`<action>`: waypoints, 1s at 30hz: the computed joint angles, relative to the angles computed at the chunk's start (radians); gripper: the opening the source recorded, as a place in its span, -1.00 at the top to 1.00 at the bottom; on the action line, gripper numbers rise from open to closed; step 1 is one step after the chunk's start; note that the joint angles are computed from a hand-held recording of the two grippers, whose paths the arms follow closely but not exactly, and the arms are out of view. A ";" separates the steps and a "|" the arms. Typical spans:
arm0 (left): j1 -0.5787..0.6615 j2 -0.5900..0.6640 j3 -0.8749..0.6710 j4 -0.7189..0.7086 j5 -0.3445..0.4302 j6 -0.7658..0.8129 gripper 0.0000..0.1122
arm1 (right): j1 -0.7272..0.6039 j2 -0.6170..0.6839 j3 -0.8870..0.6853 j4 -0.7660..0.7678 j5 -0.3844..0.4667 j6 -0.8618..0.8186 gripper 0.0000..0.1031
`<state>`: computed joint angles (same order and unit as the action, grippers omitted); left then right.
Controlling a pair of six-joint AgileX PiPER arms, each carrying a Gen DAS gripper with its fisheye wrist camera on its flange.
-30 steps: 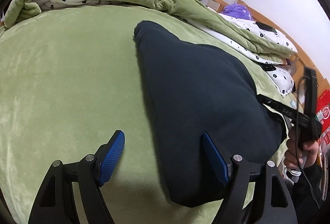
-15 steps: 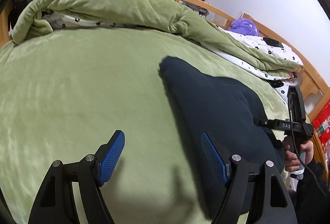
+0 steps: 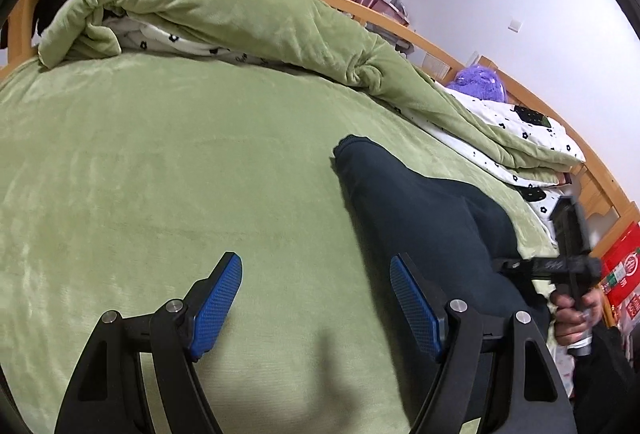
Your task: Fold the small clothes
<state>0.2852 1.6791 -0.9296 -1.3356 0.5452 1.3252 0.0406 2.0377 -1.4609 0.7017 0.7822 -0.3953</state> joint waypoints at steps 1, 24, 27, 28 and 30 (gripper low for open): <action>0.002 -0.005 0.007 -0.012 -0.007 0.015 -0.34 | -0.003 -0.022 0.000 0.014 0.014 0.024 0.42; 0.225 -0.063 0.004 -0.075 -0.024 0.065 -0.34 | 0.437 0.098 -0.710 -0.208 -0.024 0.737 0.52; 0.218 -0.050 -0.008 -0.066 -0.044 0.057 -0.34 | 0.387 0.085 -0.531 -0.011 -0.138 0.558 0.50; 0.213 -0.048 -0.010 -0.064 -0.051 0.060 -0.34 | 0.374 0.100 -0.505 -0.021 -0.142 0.547 0.48; 0.193 -0.047 -0.008 -0.066 -0.070 0.075 -0.34 | 0.356 0.151 -0.500 -0.154 -0.108 0.614 0.44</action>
<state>0.4785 1.6321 -0.9376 -1.4013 0.4750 1.4003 0.3963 2.1891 -1.9611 0.5473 0.6746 0.2185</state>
